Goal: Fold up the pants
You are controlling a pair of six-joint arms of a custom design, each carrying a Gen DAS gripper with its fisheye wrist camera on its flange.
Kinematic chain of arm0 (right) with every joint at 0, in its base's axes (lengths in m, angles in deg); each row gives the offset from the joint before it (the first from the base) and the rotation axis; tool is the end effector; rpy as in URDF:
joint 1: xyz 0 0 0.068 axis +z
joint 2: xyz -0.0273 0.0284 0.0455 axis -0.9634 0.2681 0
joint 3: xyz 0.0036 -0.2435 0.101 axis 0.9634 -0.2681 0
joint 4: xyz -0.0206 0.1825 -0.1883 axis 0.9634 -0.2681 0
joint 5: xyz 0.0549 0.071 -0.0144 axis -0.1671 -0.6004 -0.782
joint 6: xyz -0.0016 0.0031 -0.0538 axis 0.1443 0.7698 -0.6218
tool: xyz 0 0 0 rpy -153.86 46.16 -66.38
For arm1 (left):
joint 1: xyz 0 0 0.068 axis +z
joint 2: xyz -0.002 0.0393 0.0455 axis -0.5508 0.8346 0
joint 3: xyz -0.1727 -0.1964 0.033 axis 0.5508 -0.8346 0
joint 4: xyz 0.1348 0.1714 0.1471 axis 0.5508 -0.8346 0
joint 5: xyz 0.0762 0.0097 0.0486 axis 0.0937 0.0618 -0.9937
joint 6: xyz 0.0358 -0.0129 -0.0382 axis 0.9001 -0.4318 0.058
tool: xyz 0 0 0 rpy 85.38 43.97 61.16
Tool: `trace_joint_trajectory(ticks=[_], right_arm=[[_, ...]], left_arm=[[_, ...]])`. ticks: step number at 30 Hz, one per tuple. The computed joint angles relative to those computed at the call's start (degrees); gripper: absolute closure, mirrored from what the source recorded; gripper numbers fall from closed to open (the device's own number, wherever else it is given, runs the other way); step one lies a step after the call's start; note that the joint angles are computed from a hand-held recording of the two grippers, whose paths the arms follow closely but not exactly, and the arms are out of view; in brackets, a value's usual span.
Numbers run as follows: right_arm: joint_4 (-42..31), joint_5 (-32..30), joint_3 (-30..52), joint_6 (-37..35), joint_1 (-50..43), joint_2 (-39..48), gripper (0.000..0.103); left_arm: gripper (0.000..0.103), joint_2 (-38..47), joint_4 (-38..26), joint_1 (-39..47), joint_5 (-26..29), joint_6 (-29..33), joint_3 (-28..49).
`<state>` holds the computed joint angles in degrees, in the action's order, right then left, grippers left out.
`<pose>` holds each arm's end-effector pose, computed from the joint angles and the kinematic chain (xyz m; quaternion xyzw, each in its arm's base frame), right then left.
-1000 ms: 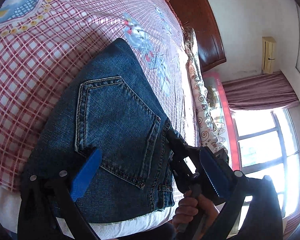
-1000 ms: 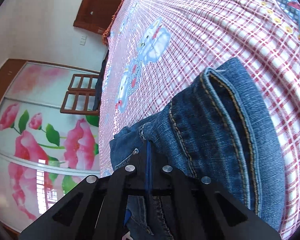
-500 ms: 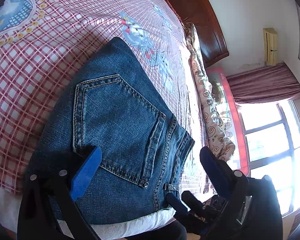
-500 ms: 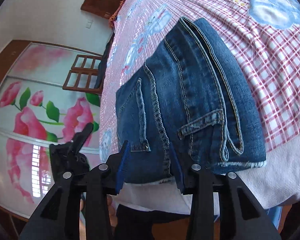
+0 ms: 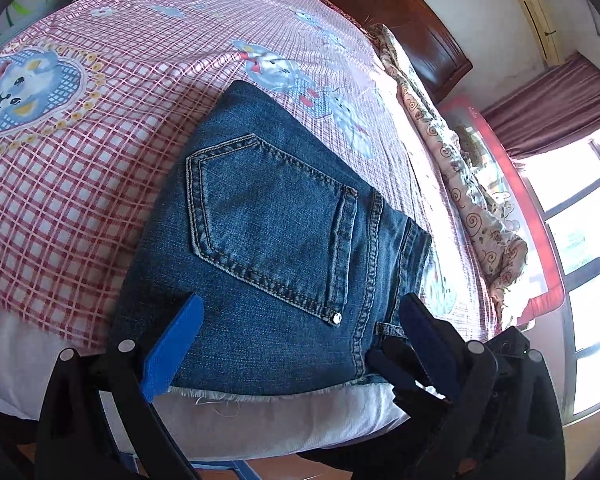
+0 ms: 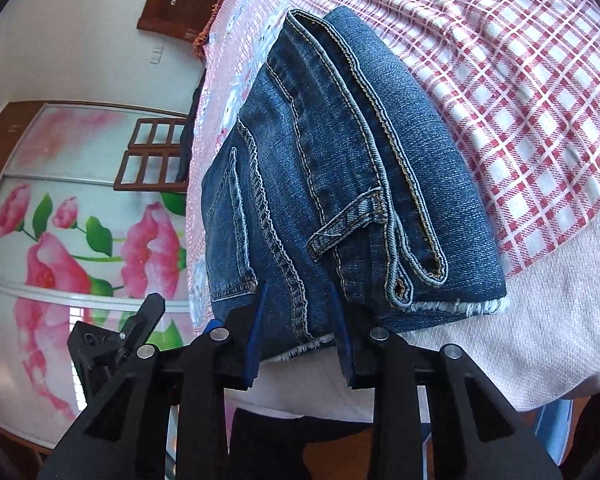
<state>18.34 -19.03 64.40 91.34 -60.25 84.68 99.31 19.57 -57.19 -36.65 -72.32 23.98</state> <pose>0.2629 0.0809 0.0505 0.3091 0.8387 0.4011 0.2002 0.3220 -0.1565 0.1132 0.0016 0.9225 -0.3192 0.2172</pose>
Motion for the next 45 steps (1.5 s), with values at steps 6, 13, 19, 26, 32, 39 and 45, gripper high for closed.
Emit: trace_joint_trajectory(ticks=[6,13,19,26,32,39,45], right_arm=[[-24.27,10.40,3.69,-10.70,4.37,-15.14,0.071],[-28.70,13.50,18.67,-21.79,-0.28,-10.61,0.064],[-35.02,9.74,39.06,-23.64,-4.01,6.99,0.064],[-37.10,7.65,40.34,-22.41,-5.65,10.64,0.058],[-32.63,9.08,22.71,-23.69,-5.09,-4.77,0.051],[-22.66,4.88,3.28,-21.13,-8.33,-13.09,0.051],[-20.20,4.45,0.16,-19.18,-7.72,-9.87,0.049]], left_arm=[[0.005,0.97,-3.18,-2.46,-5.44,4.98,1.71],[0.005,0.72,-5.46,-4.43,-9.41,6.84,2.82],[0.004,1.01,-6.53,-5.34,-11.17,7.19,3.63],[0.004,1.84,-6.99,-5.09,-10.05,7.19,4.58],[0.004,1.12,-6.94,-4.06,-7.89,7.75,3.79],[0.004,0.83,-7.53,-5.02,-9.38,8.30,3.85],[0.004,1.22,-8.42,-5.74,-10.62,9.51,4.72]])
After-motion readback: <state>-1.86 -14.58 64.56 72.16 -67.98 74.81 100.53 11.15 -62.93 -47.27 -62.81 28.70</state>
